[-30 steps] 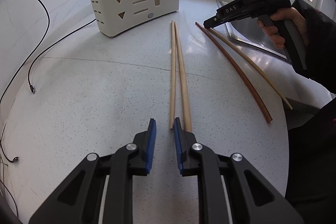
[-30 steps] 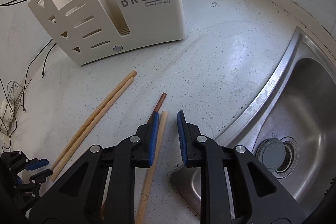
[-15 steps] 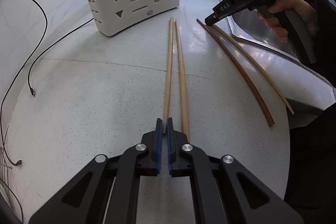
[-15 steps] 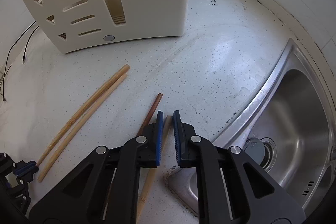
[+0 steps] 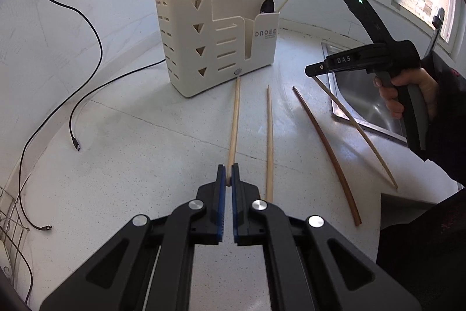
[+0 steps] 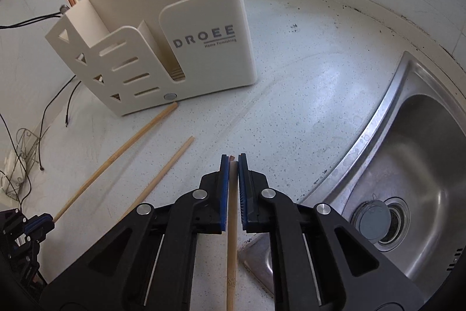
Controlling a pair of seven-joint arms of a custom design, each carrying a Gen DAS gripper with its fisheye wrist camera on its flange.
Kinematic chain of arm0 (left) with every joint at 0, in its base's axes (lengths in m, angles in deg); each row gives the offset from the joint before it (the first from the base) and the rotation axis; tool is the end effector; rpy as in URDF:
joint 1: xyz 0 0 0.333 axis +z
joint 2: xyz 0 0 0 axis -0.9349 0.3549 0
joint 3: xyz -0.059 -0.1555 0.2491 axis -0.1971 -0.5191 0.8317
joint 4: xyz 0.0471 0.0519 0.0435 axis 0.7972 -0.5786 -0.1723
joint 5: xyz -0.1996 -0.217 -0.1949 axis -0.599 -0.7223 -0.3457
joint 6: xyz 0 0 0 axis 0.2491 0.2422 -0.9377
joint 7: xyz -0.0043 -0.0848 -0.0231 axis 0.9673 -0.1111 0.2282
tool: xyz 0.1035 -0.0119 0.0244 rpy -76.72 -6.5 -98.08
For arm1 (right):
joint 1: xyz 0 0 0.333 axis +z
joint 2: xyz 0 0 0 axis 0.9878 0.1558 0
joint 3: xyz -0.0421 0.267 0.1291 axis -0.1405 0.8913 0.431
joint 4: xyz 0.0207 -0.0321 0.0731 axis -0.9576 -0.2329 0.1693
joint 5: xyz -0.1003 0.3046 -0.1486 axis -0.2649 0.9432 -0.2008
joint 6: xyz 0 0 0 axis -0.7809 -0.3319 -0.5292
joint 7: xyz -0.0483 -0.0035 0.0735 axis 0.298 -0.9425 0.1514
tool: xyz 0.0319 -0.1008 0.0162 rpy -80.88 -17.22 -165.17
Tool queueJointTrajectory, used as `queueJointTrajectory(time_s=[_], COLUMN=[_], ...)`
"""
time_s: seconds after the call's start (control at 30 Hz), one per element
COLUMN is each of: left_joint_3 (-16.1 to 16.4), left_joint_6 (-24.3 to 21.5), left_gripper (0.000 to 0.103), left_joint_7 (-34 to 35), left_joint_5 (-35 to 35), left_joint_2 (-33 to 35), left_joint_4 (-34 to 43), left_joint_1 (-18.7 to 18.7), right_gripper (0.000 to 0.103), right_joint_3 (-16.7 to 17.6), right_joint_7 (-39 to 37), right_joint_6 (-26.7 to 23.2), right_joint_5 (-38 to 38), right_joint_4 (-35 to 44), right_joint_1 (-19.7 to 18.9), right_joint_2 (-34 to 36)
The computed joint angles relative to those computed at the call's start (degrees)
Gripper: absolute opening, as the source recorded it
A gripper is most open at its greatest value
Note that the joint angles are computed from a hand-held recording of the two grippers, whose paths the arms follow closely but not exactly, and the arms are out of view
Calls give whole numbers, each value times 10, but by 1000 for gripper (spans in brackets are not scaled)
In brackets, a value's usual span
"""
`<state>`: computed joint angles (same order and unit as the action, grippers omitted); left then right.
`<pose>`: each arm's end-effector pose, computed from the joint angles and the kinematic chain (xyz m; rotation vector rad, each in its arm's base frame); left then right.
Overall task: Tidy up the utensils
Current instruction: 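Grasp a light wooden chopstick with the left gripper while the right grasps another, then carry both light chopsticks over the holder and open both grippers to drop them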
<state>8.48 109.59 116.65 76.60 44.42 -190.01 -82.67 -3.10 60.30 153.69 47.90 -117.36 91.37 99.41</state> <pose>0.5613 -0.2316 0.4767 -1.3881 2.2208 -0.8425 0.6919 0.1972 0.4301 -1.7989 1.7673 -0.2647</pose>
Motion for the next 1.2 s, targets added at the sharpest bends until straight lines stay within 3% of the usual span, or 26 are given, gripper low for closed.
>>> queueJointTrajectory(time_s=[0.17, 0.37, 0.67, 0.9, 1.03, 1.17, 1.2], left_joint_3=[22, 33, 67, 91, 103, 113, 111], left_joint_6=[22, 30, 74, 78, 71, 63, 62], left_gripper=[3, 3, 3, 3, 3, 3, 3], left_joint_7=[-62, -130, -232, -287, -306, -322, -322], left_joint_5=[52, 96, 199, 241, 252, 255, 251], left_joint_2=[-8, -8, 8, 36, 57, 72, 76], left_joint_4=[6, 23, 72, 142, 182, 213, 220], left_joint_1=[-18, -23, -54, -76, -84, -89, -87], right_gripper=[6, 6, 6, 6, 6, 6, 6], right_joint_3=[30, 66, 155, 168, 157, 195, 182], right_joint_7=[-40, -92, -212, -241, -236, -254, -245], right_joint_6=[97, 168, 257, 268, 283, 281, 280], right_joint_5=[38, 82, 165, 163, 136, 124, 116], right_joint_4=[-82, -134, -176, -145, -134, -115, -109], right_joint_1=[-28, -62, -132, -134, -121, -147, -136], right_joint_2=[-55, -99, -142, -128, -124, -109, -108])
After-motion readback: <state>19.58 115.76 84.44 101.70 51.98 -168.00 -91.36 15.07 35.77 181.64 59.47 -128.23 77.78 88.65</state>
